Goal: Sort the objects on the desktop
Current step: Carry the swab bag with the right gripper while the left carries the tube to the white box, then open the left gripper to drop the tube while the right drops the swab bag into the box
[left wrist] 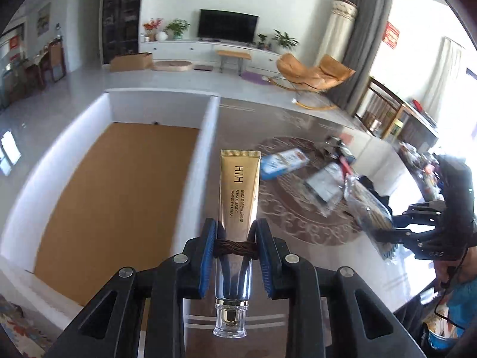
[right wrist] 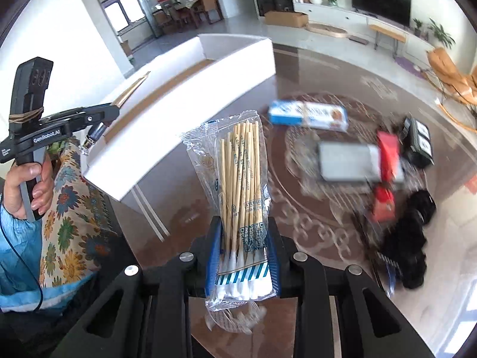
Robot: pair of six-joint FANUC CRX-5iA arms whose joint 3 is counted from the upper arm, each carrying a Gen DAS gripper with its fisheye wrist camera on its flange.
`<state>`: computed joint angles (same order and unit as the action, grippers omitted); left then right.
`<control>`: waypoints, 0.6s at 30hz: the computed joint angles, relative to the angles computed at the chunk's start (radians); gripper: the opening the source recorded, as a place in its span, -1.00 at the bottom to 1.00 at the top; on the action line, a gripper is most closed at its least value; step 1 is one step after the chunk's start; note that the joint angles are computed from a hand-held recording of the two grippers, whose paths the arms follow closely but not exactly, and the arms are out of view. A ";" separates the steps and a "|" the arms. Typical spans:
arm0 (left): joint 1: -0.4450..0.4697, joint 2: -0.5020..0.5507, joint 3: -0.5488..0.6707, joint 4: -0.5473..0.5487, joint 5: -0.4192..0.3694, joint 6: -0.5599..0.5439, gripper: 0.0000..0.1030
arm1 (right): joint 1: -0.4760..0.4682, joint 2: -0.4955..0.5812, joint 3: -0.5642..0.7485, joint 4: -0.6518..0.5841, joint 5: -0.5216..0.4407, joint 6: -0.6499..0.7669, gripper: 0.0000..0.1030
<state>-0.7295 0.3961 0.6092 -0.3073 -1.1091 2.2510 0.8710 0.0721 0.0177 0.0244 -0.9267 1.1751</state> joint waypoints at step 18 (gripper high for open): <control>0.211 -0.127 -0.286 -0.028 -0.096 0.139 -0.47 | 0.190 0.862 1.136 -0.068 -0.317 0.180 -0.44</control>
<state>-0.5187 0.2688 0.3236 -0.3355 -1.2051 2.3897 1.0607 0.9336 1.1540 -0.0432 -1.2440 1.3555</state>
